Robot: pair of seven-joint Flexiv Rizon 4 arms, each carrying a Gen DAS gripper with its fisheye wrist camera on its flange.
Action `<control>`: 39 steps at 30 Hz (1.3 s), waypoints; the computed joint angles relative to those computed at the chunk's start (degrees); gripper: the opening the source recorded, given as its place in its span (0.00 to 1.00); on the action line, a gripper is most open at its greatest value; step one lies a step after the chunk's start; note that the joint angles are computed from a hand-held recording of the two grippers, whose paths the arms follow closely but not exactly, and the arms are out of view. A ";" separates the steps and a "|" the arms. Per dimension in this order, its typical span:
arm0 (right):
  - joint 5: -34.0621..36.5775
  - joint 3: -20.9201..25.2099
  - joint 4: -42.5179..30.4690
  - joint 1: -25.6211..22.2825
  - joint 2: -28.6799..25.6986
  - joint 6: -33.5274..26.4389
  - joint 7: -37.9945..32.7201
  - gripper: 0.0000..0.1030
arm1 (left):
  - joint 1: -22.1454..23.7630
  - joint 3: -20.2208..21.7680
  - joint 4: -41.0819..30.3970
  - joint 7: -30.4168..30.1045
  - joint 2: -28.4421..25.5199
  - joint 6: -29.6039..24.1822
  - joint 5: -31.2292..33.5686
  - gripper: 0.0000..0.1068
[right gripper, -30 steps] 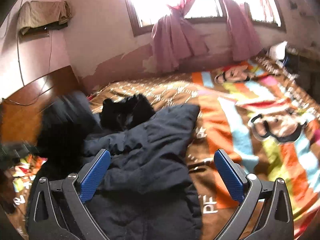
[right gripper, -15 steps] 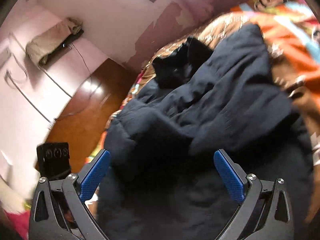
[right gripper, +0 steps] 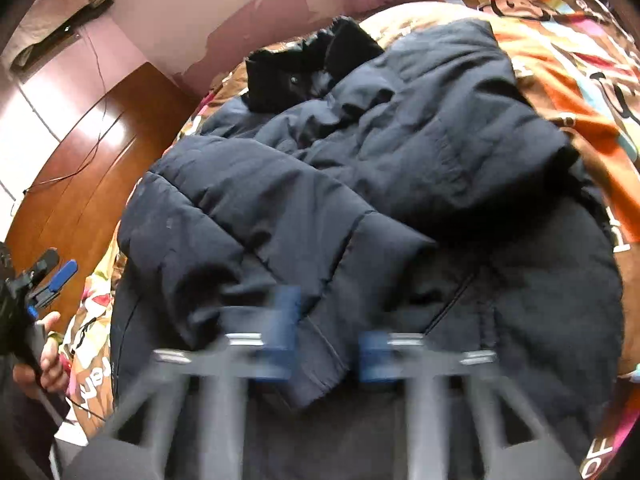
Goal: Fold large clothes
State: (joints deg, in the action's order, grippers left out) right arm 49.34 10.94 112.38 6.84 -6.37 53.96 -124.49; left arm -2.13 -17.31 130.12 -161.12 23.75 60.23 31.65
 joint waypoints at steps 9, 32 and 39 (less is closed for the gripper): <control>-4.73 -1.28 0.36 2.37 3.69 16.84 -1.30 0.05 | 1.76 0.12 -2.60 1.27 -4.15 -3.59 1.24 0.95; -13.47 16.82 -8.03 -8.15 -15.82 24.56 -19.15 0.63 | -8.74 10.98 -21.25 11.96 -34.00 1.88 13.23 0.89; -21.05 11.67 -2.66 -1.00 -15.02 33.93 -11.42 0.66 | -14.98 14.67 -25.40 14.93 -36.14 -7.18 12.04 0.90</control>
